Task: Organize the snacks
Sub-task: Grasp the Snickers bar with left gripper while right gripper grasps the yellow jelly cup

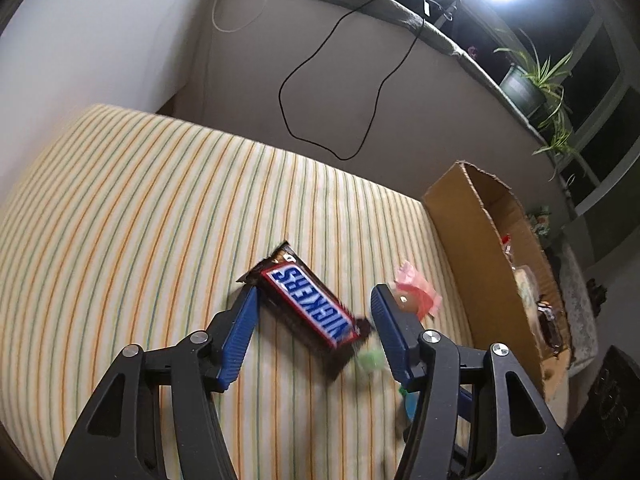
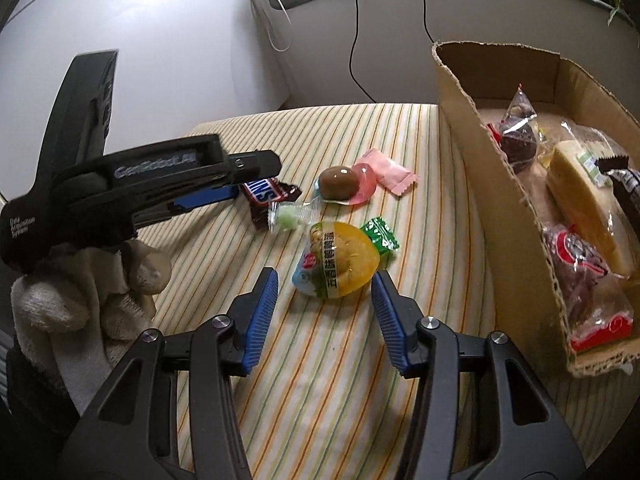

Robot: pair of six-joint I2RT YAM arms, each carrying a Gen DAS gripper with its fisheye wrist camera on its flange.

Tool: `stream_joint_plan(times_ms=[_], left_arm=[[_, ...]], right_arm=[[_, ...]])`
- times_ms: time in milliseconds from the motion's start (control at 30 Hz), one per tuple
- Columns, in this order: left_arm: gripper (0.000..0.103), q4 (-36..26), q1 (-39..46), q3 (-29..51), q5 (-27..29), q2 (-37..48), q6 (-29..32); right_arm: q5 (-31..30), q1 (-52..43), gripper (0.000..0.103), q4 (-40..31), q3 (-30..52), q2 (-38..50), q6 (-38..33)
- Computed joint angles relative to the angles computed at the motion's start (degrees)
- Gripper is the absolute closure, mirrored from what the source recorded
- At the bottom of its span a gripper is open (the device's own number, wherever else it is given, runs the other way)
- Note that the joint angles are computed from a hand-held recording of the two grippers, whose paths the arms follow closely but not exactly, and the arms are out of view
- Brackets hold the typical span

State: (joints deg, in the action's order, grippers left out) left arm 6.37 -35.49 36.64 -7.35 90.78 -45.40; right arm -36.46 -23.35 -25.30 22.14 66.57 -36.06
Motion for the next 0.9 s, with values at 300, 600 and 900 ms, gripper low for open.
stream_joint_plan(times_ms=[300, 600, 900], left_arm=[[0.047, -5.82, -2.98, 5.93, -6.29, 4.56, 4.86], [0.070, -8.34, -4.18, 6.48, -9.99, 5.24, 7.39], [0.076, -5.72, -3.10, 2.31, -8.90, 2.07, 6.27]], right_arm=[[2.79, 4.79, 0.051, 4.80, -0.66, 0.68, 4.39], [5.68, 9.27, 0.057, 7.15, -1.13, -0.25, 7.31], [3.85, 8.77, 0.069, 7.05, -0.49, 1.24, 5.79]])
